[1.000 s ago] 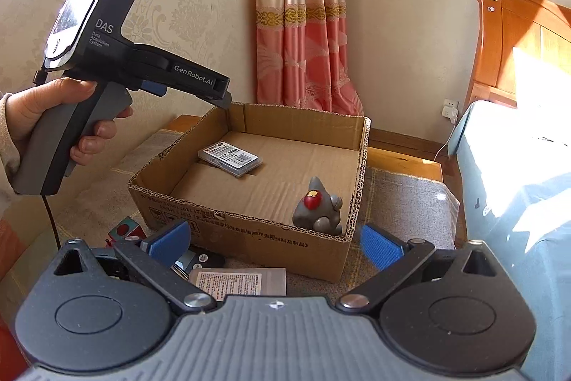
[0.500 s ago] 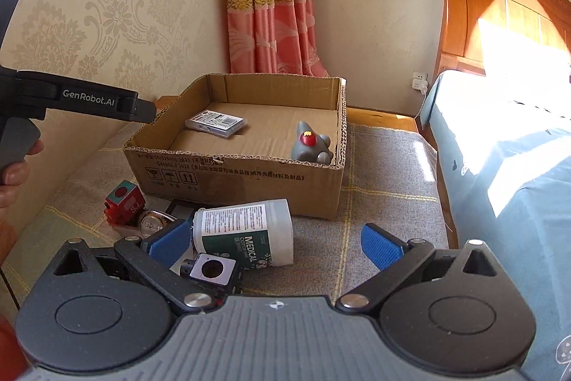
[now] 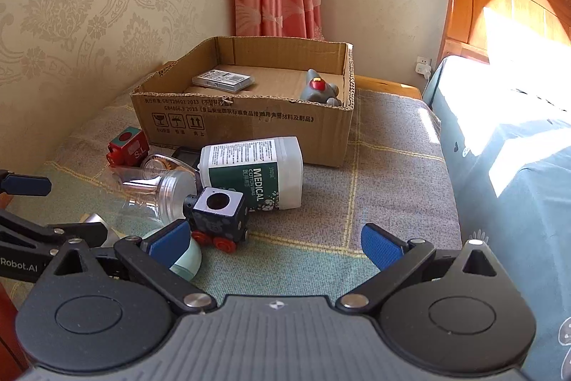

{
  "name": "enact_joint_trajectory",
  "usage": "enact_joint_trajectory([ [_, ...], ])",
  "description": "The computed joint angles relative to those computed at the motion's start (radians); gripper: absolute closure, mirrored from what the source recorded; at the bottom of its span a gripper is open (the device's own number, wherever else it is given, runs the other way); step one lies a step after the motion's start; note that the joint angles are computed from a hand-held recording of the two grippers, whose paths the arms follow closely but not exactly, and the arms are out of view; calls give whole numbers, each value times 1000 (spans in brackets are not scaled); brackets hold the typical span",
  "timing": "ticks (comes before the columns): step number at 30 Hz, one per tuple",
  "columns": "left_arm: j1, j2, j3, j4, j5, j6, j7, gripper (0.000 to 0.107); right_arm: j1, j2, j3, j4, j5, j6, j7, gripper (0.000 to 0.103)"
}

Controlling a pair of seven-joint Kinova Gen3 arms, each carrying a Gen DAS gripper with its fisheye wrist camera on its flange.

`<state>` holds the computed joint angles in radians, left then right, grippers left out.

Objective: Organize rigid objects
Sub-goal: 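Move the left tool to the gold capsule bottle while the right tool approaches the blue case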

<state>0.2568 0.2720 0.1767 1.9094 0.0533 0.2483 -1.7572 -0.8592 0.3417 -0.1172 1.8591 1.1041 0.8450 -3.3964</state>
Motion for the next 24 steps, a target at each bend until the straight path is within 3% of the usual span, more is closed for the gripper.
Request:
enact_joint_trajectory([
  [9, -61, -14, 33, 78, 31, 16, -102, 9, -2, 5, -4, 28, 50, -67, -30, 0],
  [11, -50, -19, 7, 90, 20, 8, -94, 8, 2, -1, -1, 52, 98, -120, -61, 0],
  [15, -131, -26, 46, 107, 82, -5, -147, 8, 26, -2, -5, 89, 208, -239, -110, 0],
  [20, -98, -20, -32, 103, 57, -25, -96, 8, 59, 23, -14, 76, 239, -342, -37, 0],
  [24, -117, -2, -37, 88, 59, -32, -60, 8, 76, 42, -5, 48, 220, -407, 74, 0],
])
